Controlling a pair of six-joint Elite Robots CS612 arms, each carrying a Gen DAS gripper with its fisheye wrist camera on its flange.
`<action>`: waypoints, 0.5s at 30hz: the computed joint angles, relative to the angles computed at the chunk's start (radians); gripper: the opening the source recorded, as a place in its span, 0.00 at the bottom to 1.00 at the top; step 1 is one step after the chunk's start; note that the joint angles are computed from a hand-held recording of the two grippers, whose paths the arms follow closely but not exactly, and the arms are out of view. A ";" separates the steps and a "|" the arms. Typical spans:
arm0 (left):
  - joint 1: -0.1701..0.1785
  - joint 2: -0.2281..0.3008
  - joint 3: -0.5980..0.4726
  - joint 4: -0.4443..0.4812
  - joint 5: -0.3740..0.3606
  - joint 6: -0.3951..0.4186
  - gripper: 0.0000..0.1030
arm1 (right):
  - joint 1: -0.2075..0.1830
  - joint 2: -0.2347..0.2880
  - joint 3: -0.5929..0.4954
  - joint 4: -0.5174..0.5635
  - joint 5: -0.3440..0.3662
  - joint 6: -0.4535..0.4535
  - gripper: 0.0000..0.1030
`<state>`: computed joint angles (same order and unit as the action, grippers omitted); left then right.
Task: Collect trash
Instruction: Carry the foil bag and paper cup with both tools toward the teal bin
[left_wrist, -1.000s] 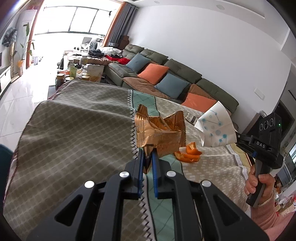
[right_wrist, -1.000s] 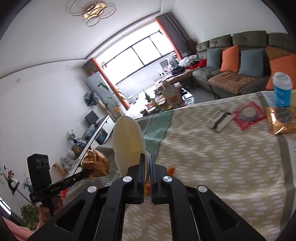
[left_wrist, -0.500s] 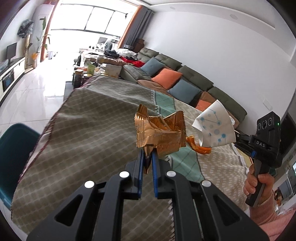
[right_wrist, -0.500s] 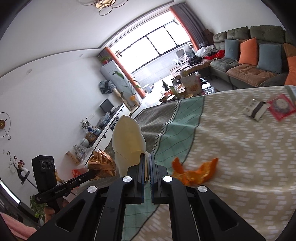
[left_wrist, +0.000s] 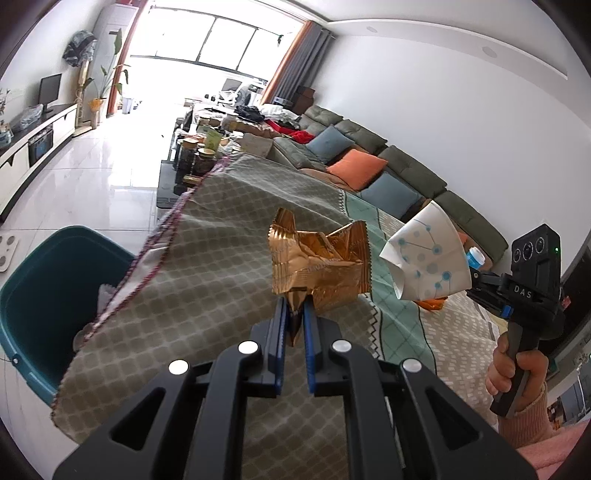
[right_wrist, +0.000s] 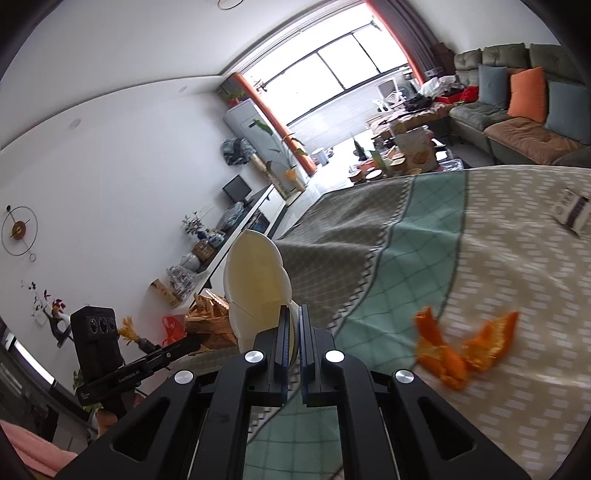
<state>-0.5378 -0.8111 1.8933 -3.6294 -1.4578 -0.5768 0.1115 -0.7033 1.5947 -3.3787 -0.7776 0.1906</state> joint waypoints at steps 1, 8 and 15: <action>0.000 -0.001 0.003 -0.003 0.005 -0.004 0.10 | 0.003 0.002 -0.006 0.006 0.003 -0.005 0.05; 0.004 -0.016 0.036 -0.028 0.045 -0.022 0.10 | 0.029 0.023 -0.060 0.059 0.029 -0.045 0.05; 0.012 -0.031 0.073 -0.050 0.081 -0.047 0.10 | 0.051 0.042 -0.104 0.110 0.058 -0.081 0.05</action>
